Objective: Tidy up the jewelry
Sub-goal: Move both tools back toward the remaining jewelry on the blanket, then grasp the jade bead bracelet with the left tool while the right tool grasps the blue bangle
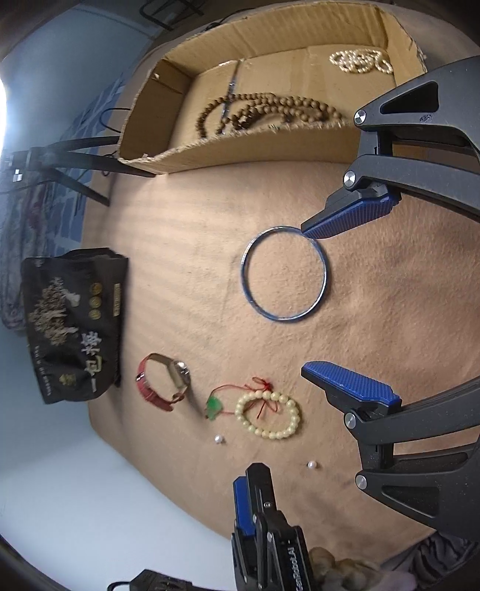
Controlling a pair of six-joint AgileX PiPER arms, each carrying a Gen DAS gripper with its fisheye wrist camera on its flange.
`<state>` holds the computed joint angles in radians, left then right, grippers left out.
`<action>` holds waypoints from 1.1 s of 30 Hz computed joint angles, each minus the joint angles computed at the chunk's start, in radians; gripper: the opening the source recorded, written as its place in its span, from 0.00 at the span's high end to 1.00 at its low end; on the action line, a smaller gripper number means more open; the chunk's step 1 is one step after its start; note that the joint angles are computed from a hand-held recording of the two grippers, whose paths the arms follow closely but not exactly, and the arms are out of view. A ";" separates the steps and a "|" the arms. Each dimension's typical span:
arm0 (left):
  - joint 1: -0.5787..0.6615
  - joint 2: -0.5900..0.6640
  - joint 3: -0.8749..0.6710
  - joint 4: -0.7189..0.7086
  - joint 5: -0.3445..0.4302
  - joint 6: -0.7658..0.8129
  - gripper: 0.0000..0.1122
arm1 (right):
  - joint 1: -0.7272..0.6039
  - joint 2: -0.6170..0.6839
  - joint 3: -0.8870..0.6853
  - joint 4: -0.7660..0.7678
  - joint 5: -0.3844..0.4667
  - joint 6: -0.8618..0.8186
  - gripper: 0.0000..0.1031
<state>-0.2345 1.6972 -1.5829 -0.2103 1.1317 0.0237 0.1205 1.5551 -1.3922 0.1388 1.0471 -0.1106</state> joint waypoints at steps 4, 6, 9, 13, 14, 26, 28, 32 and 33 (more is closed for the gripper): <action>-0.004 0.014 0.004 -0.011 -0.005 0.025 0.68 | 0.020 -0.009 0.043 -0.044 -0.039 0.087 0.33; -0.002 0.019 0.006 -0.023 -0.011 0.039 0.68 | 0.022 -0.026 0.081 -0.060 -0.077 0.144 0.31; 0.002 0.026 0.014 -0.036 -0.022 0.057 0.68 | 0.035 -0.044 0.136 -0.091 -0.138 0.232 0.28; 0.007 0.042 0.016 -0.055 -0.028 0.080 0.68 | 0.077 -0.063 0.179 -0.180 -0.199 0.339 0.27; 0.004 0.045 0.018 -0.051 -0.032 0.085 0.68 | 0.090 -0.066 0.188 -0.208 -0.214 0.364 0.27; -0.001 0.082 0.035 -0.027 -0.070 0.105 0.74 | 0.108 -0.023 0.195 -0.316 -0.272 0.479 0.24; -0.004 0.084 0.036 -0.020 -0.079 0.102 0.77 | 0.116 -0.012 0.188 -0.327 -0.268 0.489 0.23; -0.017 0.082 0.049 0.006 -0.105 0.093 0.85 | 0.122 0.008 0.163 -0.341 -0.258 0.498 0.23; -0.014 0.081 0.050 0.003 -0.107 0.098 0.86 | 0.123 0.012 0.159 -0.343 -0.256 0.500 0.23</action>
